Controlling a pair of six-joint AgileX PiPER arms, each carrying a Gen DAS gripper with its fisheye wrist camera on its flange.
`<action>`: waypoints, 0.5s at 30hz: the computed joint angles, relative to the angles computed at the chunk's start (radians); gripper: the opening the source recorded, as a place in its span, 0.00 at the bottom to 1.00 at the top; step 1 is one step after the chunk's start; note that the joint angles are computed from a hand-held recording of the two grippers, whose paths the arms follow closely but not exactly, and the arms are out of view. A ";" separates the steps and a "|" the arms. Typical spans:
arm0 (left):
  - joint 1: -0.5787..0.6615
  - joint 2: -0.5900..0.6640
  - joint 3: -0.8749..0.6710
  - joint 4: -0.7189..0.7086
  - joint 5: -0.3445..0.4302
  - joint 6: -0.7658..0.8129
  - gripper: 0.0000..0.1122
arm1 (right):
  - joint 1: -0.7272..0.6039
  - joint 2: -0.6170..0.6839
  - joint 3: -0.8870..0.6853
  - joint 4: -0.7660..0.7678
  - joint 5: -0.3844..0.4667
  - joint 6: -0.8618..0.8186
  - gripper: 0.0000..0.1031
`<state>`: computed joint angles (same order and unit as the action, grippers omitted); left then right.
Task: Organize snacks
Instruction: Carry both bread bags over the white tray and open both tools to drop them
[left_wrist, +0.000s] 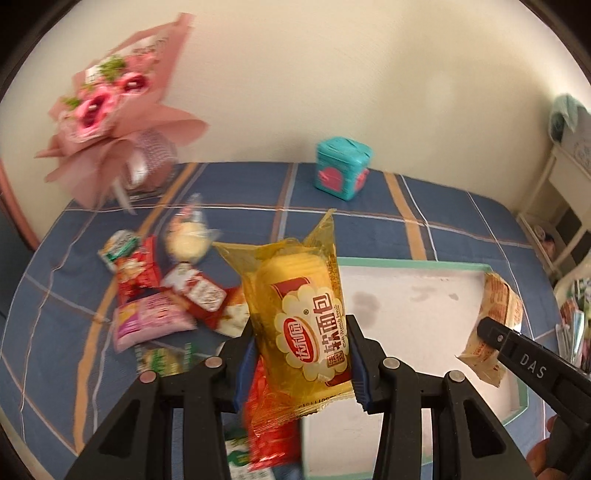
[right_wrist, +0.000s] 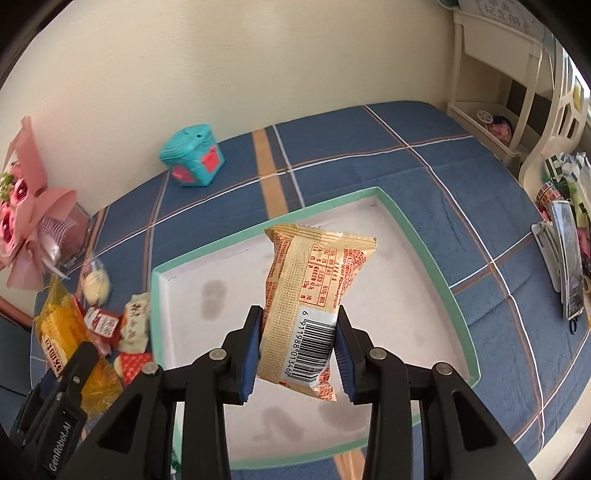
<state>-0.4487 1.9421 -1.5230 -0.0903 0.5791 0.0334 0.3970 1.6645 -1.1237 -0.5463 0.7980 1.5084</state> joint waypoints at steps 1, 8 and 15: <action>-0.011 0.020 -0.018 -0.002 0.005 0.002 0.41 | -0.013 0.005 0.005 0.001 -0.011 -0.008 0.37; -0.066 0.157 -0.171 -0.007 0.055 0.005 0.41 | -0.081 0.076 0.001 0.003 -0.070 -0.062 0.37; -0.098 0.295 -0.341 0.017 0.122 -0.015 0.41 | -0.136 0.140 -0.016 0.022 -0.114 -0.110 0.37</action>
